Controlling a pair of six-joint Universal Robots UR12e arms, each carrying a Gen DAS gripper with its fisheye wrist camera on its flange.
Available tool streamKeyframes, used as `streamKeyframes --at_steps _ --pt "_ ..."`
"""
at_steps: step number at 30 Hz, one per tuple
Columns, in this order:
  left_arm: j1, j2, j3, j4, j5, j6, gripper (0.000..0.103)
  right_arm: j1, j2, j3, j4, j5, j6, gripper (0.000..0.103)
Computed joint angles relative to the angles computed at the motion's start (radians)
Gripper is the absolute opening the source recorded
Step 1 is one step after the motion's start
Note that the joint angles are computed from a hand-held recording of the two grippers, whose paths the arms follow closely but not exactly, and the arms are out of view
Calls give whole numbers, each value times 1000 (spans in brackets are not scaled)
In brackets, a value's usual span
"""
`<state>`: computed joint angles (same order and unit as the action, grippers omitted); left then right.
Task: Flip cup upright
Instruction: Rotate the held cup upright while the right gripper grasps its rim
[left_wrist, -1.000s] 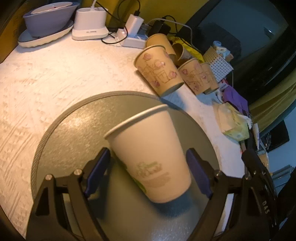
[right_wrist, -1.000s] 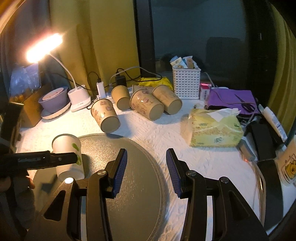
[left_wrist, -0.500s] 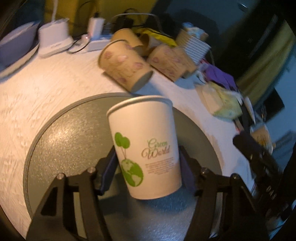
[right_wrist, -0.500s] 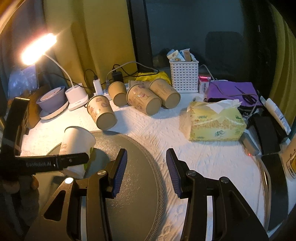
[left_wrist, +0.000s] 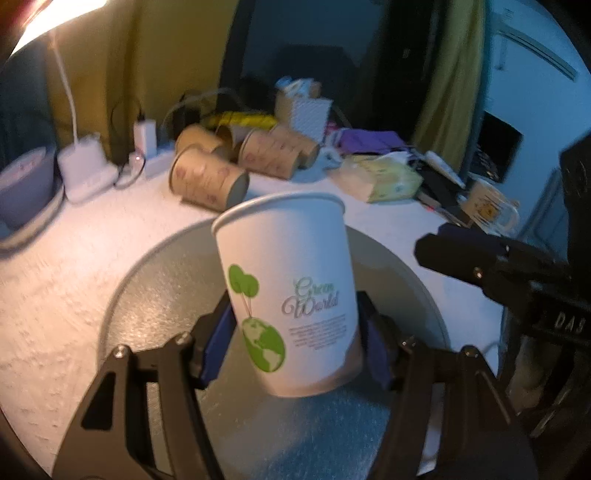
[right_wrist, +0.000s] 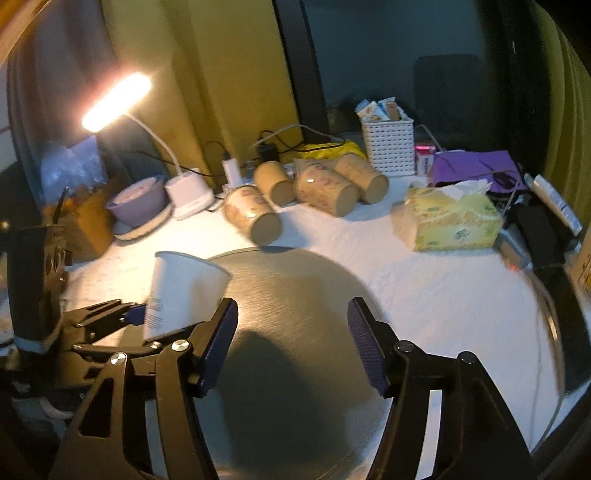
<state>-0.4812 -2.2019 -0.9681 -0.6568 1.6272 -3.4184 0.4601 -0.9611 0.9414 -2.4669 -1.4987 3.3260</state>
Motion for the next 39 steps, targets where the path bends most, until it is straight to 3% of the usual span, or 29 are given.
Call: streamKeyframes --at_steps 6,9,13,23,29,39 --pt "-10 61 -111 132 -12 136 64 13 -51 72 -67 30 60 65" --pt "-11 83 -154 175 -20 178 64 17 -68 93 -86 76 85 77" --pt "-6 112 -212 253 -61 223 64 28 -80 114 -100 126 99 77" --pt "4 138 -287 393 -144 264 64 26 -58 103 -118 298 186 77" --pt "10 144 -305 438 -174 271 64 35 -35 65 -64 308 175 79" --pt "11 156 -328 477 -206 316 64 32 -9 36 -63 360 201 80"
